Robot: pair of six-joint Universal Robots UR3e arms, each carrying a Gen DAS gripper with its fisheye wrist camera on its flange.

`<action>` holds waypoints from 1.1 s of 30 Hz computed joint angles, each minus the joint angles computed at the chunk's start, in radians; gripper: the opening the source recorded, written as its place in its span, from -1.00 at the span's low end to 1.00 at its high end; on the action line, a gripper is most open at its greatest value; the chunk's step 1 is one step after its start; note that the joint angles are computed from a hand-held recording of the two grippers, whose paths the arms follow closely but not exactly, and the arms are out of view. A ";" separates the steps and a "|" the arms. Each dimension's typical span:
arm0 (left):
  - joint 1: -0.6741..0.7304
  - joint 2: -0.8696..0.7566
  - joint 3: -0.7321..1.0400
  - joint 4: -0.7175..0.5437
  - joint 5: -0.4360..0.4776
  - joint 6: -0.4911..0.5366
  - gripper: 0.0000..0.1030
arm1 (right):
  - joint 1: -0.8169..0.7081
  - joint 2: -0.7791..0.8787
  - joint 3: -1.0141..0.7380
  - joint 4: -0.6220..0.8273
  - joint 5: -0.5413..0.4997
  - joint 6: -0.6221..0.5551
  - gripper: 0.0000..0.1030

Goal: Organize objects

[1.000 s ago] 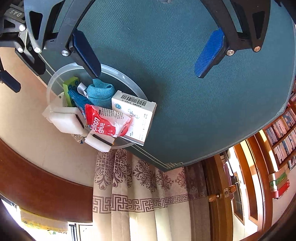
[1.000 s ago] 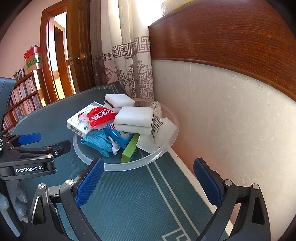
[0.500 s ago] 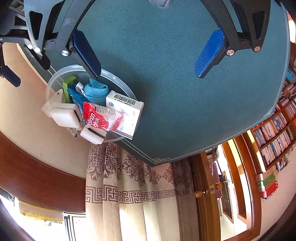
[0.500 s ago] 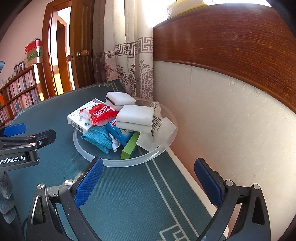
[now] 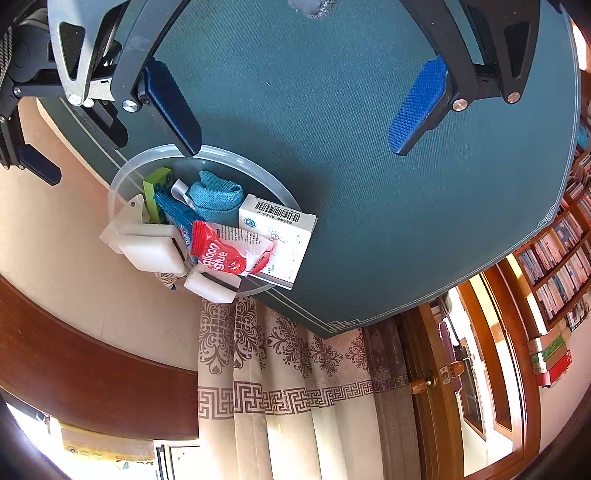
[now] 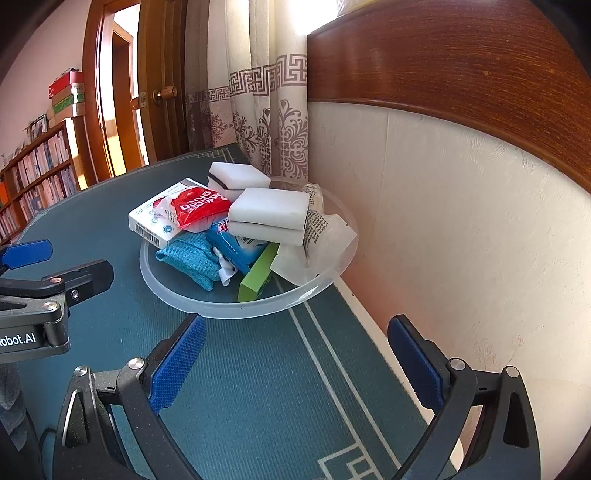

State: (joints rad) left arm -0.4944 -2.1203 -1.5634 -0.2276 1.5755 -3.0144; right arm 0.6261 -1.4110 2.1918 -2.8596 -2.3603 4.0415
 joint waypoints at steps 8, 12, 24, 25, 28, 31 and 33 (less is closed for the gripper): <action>-0.001 0.005 0.002 -0.033 -0.042 0.008 1.00 | -0.004 0.006 0.017 -0.026 0.009 0.000 0.93; -0.003 0.000 0.015 -0.053 -0.048 0.009 1.00 | -0.003 0.007 0.026 -0.035 0.013 0.004 0.93; -0.018 -0.014 0.042 -0.082 -0.041 0.017 1.00 | -0.020 0.007 0.048 -0.059 0.024 0.006 0.93; -0.019 -0.015 0.045 -0.086 -0.041 0.017 1.00 | -0.020 0.007 0.050 -0.062 0.026 0.006 0.93; -0.023 -0.021 0.054 -0.095 -0.037 0.019 1.00 | -0.021 0.008 0.053 -0.068 0.028 0.006 0.93; -0.026 -0.023 0.054 -0.092 -0.037 0.023 1.00 | -0.021 0.009 0.055 -0.071 0.033 0.009 0.93; -0.027 -0.022 0.052 -0.089 -0.040 0.027 1.00 | -0.023 0.011 0.057 -0.077 0.038 0.008 0.93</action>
State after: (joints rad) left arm -0.5219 -2.1422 -1.5116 -0.3166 1.5359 -2.9879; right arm 0.6029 -1.3996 2.2493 -2.9365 -2.3224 4.0493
